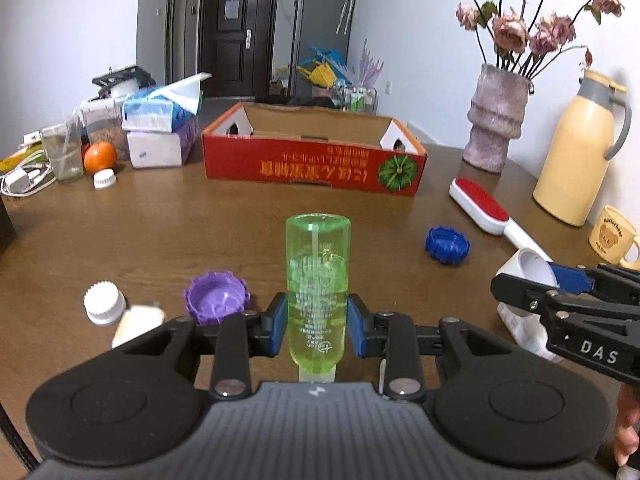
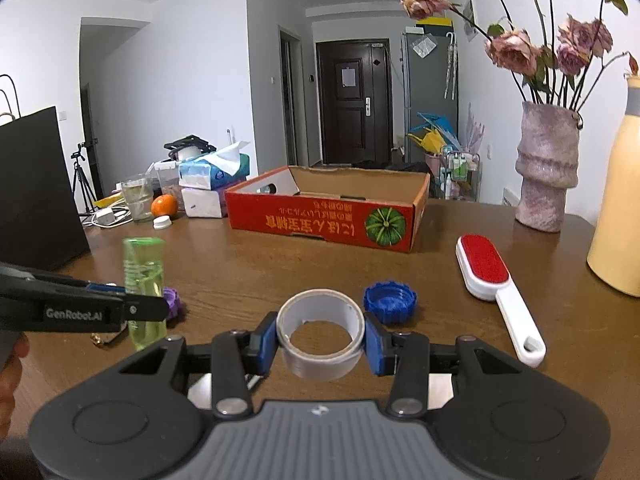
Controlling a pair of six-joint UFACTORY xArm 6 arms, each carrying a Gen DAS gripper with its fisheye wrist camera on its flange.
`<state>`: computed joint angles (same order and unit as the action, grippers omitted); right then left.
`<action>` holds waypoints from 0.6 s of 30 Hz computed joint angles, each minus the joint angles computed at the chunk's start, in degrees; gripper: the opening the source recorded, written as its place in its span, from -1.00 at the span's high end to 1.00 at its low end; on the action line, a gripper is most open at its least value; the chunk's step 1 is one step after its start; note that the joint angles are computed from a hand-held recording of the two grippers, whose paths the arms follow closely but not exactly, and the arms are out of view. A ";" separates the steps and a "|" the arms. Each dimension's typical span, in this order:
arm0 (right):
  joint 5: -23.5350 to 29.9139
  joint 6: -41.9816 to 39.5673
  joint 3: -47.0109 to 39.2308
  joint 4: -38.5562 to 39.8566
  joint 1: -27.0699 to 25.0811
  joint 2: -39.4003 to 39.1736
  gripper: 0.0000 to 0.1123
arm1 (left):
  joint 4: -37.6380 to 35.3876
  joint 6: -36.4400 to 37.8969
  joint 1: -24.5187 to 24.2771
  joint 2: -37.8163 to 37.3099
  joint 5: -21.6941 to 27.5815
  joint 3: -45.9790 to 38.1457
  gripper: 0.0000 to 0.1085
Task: Organize rigid objects
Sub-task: 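Carry the green bottle and tape roll over the cardboard box and release both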
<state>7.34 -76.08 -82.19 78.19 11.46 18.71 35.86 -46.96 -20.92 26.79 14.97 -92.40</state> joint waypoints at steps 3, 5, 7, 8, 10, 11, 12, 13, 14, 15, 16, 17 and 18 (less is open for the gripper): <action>-0.43 1.78 -1.11 -2.06 0.27 0.54 0.24 | 0.40 -0.22 0.31 -0.14 -0.20 -0.72 0.41; -0.69 3.09 -1.88 -3.59 0.43 0.92 0.24 | 0.21 0.20 0.51 -0.14 -0.47 -1.26 0.41; -1.00 4.35 -2.73 -5.08 0.57 1.39 0.24 | 0.56 0.30 0.61 0.10 -0.28 -2.23 0.41; -1.08 5.32 -3.23 -6.10 0.60 1.72 0.24 | 0.46 0.53 0.66 0.30 -0.13 -2.82 0.41; -1.10 7.54 -4.09 -8.27 0.57 2.31 0.24 | -0.55 1.70 0.74 0.83 0.23 -4.07 0.41; -0.94 8.79 -4.67 -9.47 0.49 2.70 0.24 | -1.62 2.82 0.79 1.16 0.30 -4.80 0.41; -0.82 10.27 -5.29 -10.87 0.40 3.13 0.24 | -2.37 3.73 0.83 1.50 0.33 -5.52 0.41; -0.71 12.13 -6.02 -12.62 0.29 3.64 0.24 | -2.56 4.14 0.87 1.86 0.48 -6.27 0.41; -0.63 13.42 -6.63 -13.81 0.23 4.09 0.24 | -2.70 4.49 0.94 2.31 0.70 -7.21 0.41; -0.49 15.33 -7.44 -15.62 0.12 4.66 0.24 | -3.04 5.00 0.96 2.68 0.79 -7.97 0.41; -0.32 17.06 -8.12 -17.29 0.02 5.17 0.24 | -3.75 5.88 0.99 3.16 0.91 -8.88 0.41; -0.12 19.36 -8.84 -19.53 -0.09 5.71 0.24 | -4.44 6.72 1.00 3.74 1.20 -9.96 0.41; 0.11 22.43 -9.68 -22.46 -0.27 6.42 0.24 | -5.09 7.43 0.99 4.34 1.67 -11.09 0.41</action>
